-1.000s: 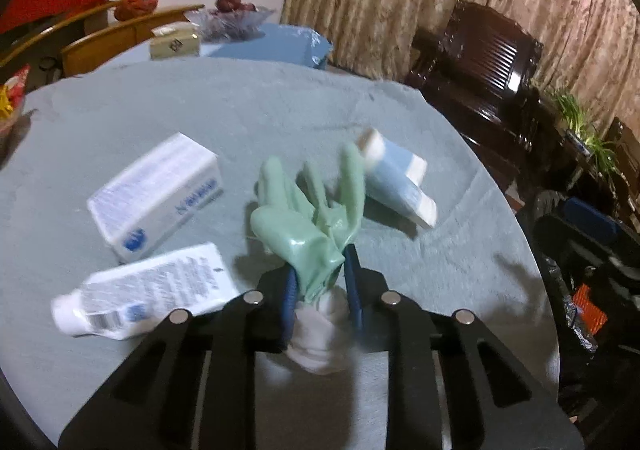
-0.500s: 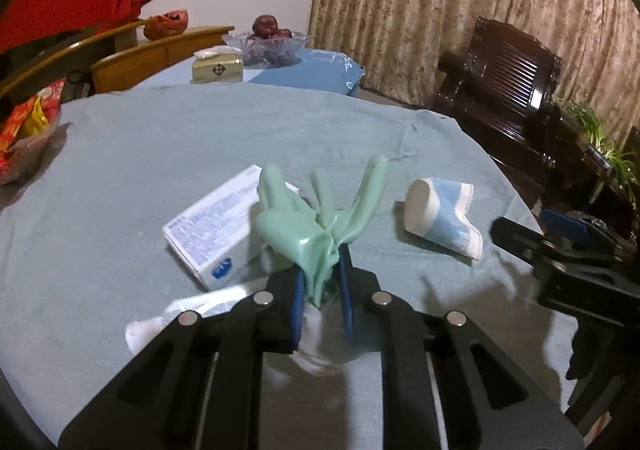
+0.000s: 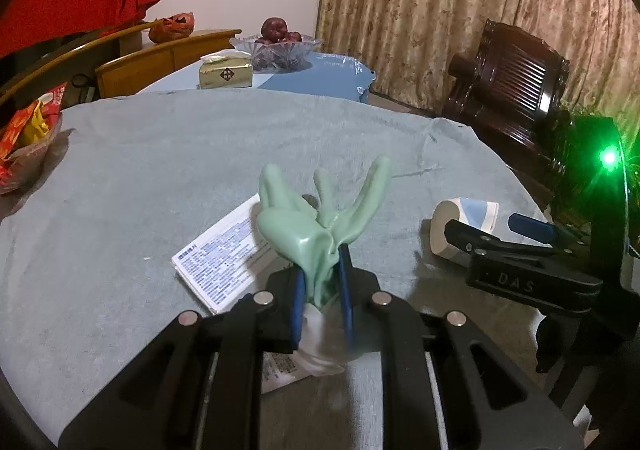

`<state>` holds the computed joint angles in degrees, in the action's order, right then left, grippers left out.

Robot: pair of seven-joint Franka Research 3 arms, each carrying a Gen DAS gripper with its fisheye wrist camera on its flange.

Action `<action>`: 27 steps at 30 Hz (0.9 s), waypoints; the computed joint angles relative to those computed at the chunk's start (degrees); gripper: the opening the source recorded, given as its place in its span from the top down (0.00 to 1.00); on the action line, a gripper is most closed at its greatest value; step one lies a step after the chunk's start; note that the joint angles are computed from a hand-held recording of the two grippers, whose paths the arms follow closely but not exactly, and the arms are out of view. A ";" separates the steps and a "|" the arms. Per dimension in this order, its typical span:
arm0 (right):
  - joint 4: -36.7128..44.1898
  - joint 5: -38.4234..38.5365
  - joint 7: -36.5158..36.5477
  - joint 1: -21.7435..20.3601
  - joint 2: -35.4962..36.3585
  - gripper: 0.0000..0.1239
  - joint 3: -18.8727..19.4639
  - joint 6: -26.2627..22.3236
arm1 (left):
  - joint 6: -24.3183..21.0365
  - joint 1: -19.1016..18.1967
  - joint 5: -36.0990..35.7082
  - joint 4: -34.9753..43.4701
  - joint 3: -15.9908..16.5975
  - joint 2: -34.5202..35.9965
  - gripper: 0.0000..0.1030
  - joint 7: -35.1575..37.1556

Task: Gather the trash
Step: 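Grasp the blue-and-white paper cup with the right tool while the left tool holds the glove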

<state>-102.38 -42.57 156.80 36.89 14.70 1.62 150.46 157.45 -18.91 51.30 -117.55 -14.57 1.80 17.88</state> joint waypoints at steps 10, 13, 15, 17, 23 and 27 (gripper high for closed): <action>-7.14 -0.67 -2.21 -2.14 -5.96 0.25 2.25 0.12 | 1.46 -0.26 -0.09 0.38 0.25 0.89 0.86 -0.62; -6.95 0.95 -4.51 -3.28 -5.27 0.25 2.99 2.48 | 1.58 -0.39 -0.03 0.70 0.34 1.29 0.86 -0.55; -5.93 1.84 -6.08 -3.50 -4.13 0.25 2.92 3.36 | 1.53 -0.46 -0.05 0.81 0.45 1.34 0.85 -0.55; -5.00 3.03 -7.02 -3.45 -3.13 0.25 2.60 3.73 | 1.51 -0.51 0.01 0.87 0.52 1.39 0.85 -0.70; -4.06 12.15 -12.82 -4.06 -0.85 0.38 2.37 4.57 | 0.67 -0.93 0.18 1.66 0.58 1.89 0.85 -1.05; -6.06 17.15 -16.57 -4.07 -1.88 0.40 2.16 7.76 | 0.49 -1.15 0.52 1.82 0.55 1.88 0.85 -0.91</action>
<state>-108.44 -25.42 140.23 32.82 12.82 3.78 158.22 157.94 -20.06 51.82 -115.73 -14.02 3.68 16.96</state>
